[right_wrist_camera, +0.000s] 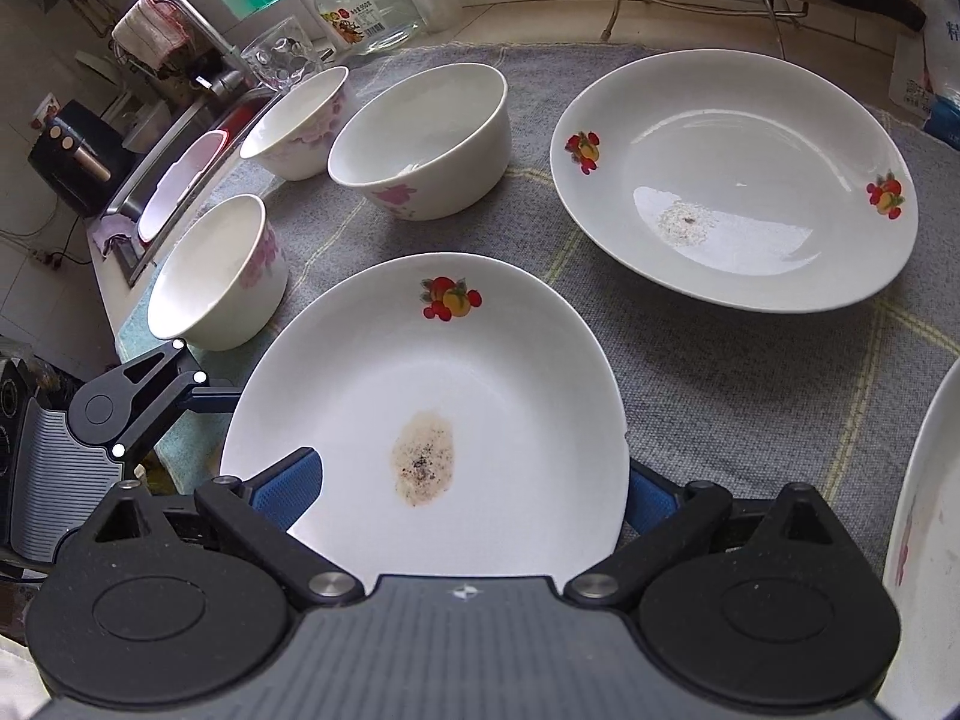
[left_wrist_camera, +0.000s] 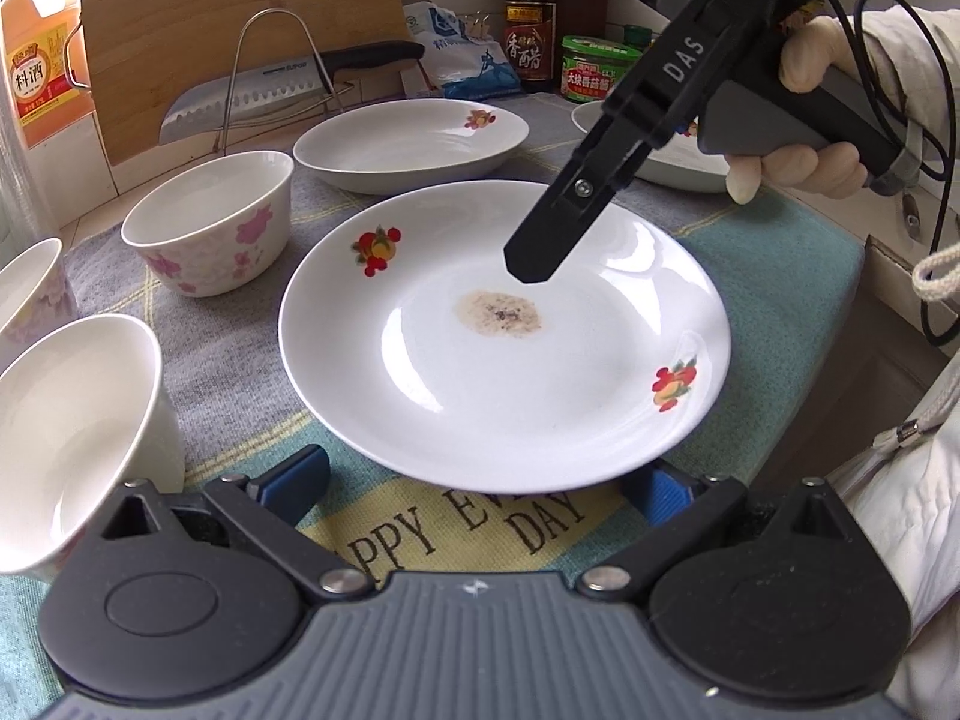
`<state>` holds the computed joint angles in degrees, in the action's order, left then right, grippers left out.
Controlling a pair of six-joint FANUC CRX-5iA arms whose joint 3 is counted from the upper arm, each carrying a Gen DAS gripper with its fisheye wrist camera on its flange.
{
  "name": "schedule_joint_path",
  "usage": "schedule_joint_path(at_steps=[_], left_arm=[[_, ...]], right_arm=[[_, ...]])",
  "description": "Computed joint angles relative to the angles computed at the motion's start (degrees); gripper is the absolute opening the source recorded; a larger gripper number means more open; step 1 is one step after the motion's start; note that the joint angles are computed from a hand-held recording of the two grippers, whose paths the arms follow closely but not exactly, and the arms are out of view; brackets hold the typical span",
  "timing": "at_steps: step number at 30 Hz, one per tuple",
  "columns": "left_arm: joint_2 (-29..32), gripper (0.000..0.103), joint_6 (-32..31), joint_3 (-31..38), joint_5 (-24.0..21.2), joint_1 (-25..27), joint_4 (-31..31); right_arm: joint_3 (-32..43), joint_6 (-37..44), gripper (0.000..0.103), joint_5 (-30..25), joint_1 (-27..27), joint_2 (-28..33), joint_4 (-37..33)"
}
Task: Organize plates and bowls
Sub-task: 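Lift and carry the stained plate with the right gripper toward another plate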
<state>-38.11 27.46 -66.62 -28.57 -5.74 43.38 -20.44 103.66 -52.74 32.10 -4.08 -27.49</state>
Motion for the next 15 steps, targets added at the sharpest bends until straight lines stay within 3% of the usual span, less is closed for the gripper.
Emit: schedule_joint_path(at_steps=[15], left_arm=[[-0.04, 0.100, -6.82, -0.93, 0.96, -1.10, 3.81]], right_arm=[[4.47, 5.13, 0.101, -5.17, -3.15, 3.82, -3.72]])
